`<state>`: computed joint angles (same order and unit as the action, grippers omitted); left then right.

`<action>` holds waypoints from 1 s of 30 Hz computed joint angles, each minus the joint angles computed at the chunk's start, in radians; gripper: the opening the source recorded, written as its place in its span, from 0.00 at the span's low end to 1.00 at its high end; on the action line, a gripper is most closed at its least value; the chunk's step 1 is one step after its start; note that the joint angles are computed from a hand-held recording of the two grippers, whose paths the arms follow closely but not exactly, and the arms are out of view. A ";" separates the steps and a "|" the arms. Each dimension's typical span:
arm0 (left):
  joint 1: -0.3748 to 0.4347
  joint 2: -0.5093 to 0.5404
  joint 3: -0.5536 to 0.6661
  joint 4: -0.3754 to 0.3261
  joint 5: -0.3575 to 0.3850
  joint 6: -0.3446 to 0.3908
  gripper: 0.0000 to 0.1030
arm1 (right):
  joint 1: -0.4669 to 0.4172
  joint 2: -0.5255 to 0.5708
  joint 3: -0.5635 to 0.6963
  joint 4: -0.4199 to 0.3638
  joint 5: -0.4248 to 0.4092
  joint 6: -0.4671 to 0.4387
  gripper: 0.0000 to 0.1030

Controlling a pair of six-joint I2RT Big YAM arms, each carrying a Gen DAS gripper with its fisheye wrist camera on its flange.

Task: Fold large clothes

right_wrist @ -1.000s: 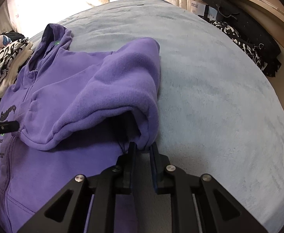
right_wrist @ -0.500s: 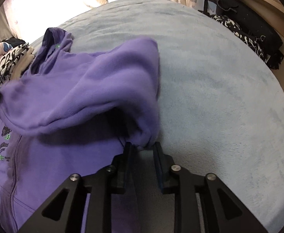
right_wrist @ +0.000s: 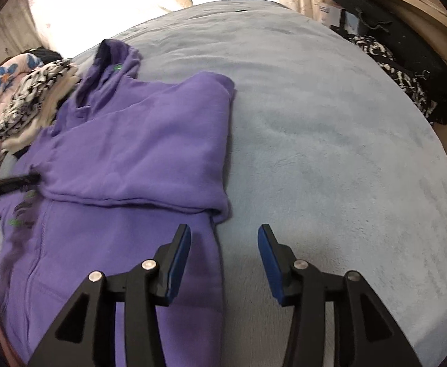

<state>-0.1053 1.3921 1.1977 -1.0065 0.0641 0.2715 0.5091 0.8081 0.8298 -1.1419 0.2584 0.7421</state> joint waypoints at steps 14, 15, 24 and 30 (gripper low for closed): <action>0.012 0.167 0.170 -0.030 0.133 -0.129 0.66 | -0.215 0.106 0.084 0.124 -0.129 -0.074 0.56; 0.006 0.182 0.173 -0.028 0.124 -0.128 0.70 | -0.238 0.123 0.089 0.139 -0.151 -0.080 0.56; 0.016 0.091 0.115 0.061 0.204 -0.084 0.12 | -0.421 0.276 0.110 0.284 -0.346 -0.077 0.56; 0.027 0.104 0.121 0.066 0.163 -0.087 0.12 | -0.430 0.379 0.162 0.326 -0.371 -0.078 0.56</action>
